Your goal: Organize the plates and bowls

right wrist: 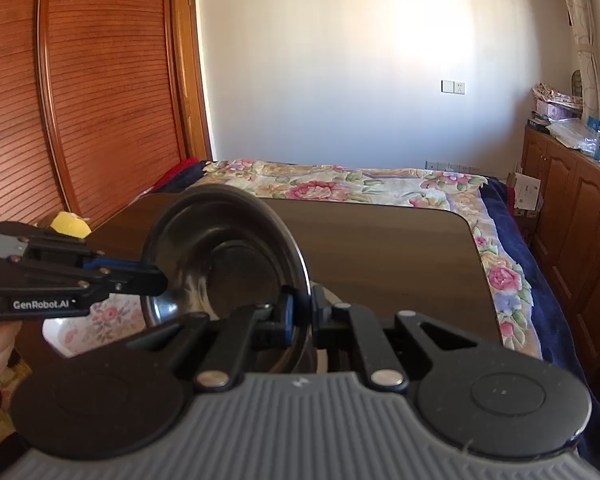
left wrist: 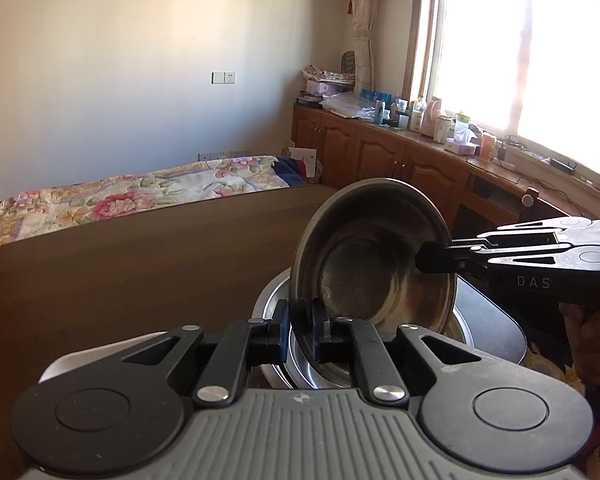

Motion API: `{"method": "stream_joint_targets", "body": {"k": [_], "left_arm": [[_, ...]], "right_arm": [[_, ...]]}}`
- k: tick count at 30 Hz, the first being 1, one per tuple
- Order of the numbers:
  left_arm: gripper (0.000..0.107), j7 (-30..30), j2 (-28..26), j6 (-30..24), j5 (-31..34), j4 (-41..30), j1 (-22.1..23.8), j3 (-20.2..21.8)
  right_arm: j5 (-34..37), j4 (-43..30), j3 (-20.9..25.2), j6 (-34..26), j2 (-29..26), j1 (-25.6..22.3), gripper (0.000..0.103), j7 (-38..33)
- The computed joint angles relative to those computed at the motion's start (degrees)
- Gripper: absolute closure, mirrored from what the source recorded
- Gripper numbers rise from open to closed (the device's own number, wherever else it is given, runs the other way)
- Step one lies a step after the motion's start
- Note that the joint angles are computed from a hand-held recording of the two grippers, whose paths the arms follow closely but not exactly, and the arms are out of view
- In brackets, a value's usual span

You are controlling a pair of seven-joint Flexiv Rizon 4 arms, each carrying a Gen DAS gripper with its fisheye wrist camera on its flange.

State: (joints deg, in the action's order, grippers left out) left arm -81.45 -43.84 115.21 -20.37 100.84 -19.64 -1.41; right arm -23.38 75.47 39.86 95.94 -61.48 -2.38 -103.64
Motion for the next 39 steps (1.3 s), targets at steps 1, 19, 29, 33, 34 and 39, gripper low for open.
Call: {"method": "stream_joint_targets", "body": {"k": [1, 19, 29, 33, 34, 39], "left_arm": [[0.095, 0.0, -0.04, -0.07, -0.03, 0.01, -0.04, 0.03], [0.095, -0.56, -2.49, -1.98, -2.9, -2.51, -2.82, 3.05], [0.094, -0.72, -4.13, 0.14, -5.16, -2.74, -3.65, 2.91], [0.094, -0.51, -4.58, 0.52, -6.06, -3.18, -4.14, 3.11], [0.093, -0.2, -4.77, 0.65, -6.61, -3.34, -4.72, 3.66], [0.094, 0.36, -5.17, 2.81, -7.79, -2.9, -5.16, 3.61]], "right_arm": [[0.04, -0.04, 0.31, -0.29, -0.1, -0.19, 0.093, 0.03], [7.2, -2.33, -0.42, -4.58, -0.57, 1.57, 0.093, -2.37], [9.09, -2.43, -2.78, -2.04, -0.94, 3.37, 0.091, -1.26], [8.02, -1.94, -3.88, -0.3, -1.28, 3.86, 0.09, 0.35], [7.62, -1.5, -4.71, 0.93, -1.2, 4.26, 0.09, 0.75], [5.08, -0.33, -8.27, 5.76, -1.09, 5.83, 0.089, 3.78]]}}
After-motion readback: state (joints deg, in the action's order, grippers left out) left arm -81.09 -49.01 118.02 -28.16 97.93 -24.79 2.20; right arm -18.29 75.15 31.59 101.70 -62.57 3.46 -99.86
